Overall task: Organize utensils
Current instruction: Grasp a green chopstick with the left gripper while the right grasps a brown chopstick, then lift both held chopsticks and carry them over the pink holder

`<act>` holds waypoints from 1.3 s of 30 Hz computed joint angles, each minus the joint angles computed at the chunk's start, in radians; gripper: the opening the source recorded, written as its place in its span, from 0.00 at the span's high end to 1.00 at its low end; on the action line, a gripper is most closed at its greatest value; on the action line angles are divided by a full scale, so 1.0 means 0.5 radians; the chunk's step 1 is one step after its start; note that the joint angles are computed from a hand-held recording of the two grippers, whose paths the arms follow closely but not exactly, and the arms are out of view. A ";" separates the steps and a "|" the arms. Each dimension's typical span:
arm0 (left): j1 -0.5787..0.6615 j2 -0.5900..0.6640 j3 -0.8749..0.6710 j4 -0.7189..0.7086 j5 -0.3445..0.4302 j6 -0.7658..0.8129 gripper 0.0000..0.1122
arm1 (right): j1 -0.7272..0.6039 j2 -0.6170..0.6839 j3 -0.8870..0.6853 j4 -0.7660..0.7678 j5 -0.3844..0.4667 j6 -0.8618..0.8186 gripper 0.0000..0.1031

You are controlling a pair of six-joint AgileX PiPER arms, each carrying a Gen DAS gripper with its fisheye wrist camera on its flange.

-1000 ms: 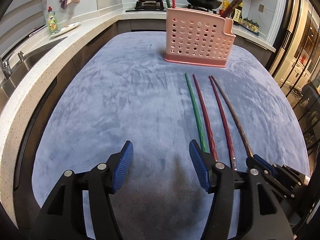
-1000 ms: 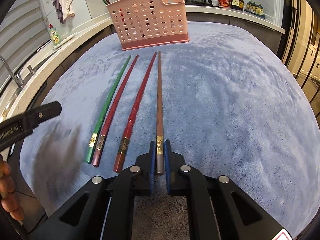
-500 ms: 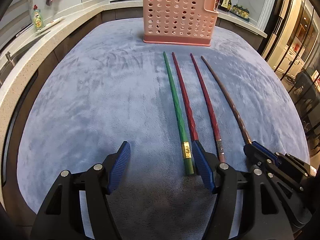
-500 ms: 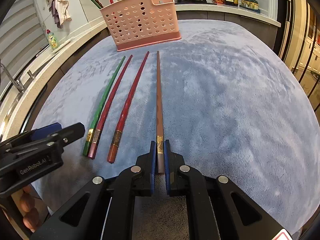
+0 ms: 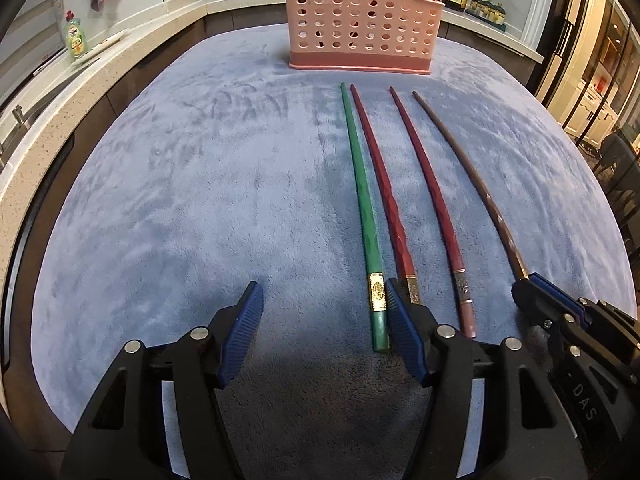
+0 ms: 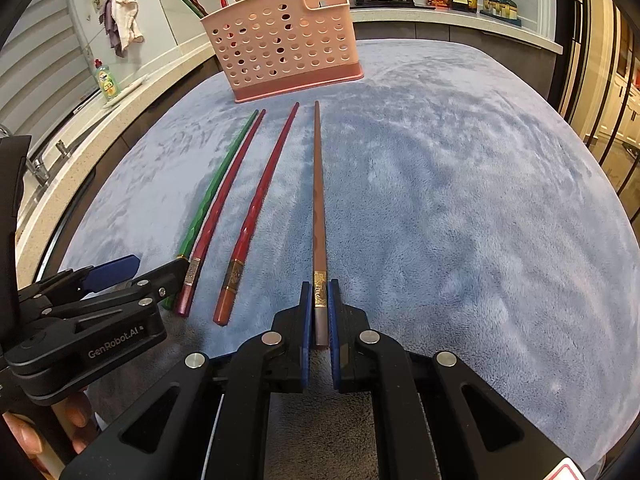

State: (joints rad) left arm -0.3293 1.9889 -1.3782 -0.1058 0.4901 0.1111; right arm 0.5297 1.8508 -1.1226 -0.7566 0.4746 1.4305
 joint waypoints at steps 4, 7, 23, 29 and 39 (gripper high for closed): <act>0.024 -0.005 0.003 -0.017 -0.009 0.026 0.70 | 0.001 0.002 -0.003 0.004 0.004 -0.003 0.94; 0.067 0.000 -0.025 -0.097 0.031 0.106 0.87 | 0.003 -0.002 -0.006 0.020 0.012 -0.019 0.94; 0.237 -0.147 -0.114 -0.429 0.197 0.392 0.92 | 0.023 -0.246 -0.029 -0.069 0.191 0.020 0.93; 0.307 -0.234 -0.228 -0.563 0.268 0.465 0.94 | 0.004 -0.368 -0.140 -0.141 0.307 -0.011 0.94; 0.348 -0.168 -0.725 -0.584 0.428 0.414 0.94 | -0.177 -0.415 -0.478 -0.106 0.347 -0.247 0.94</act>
State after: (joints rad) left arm -0.1553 1.9047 -1.7406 -0.3979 0.7040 0.3181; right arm 0.4410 1.6433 -1.3616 -0.8096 0.6483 1.3069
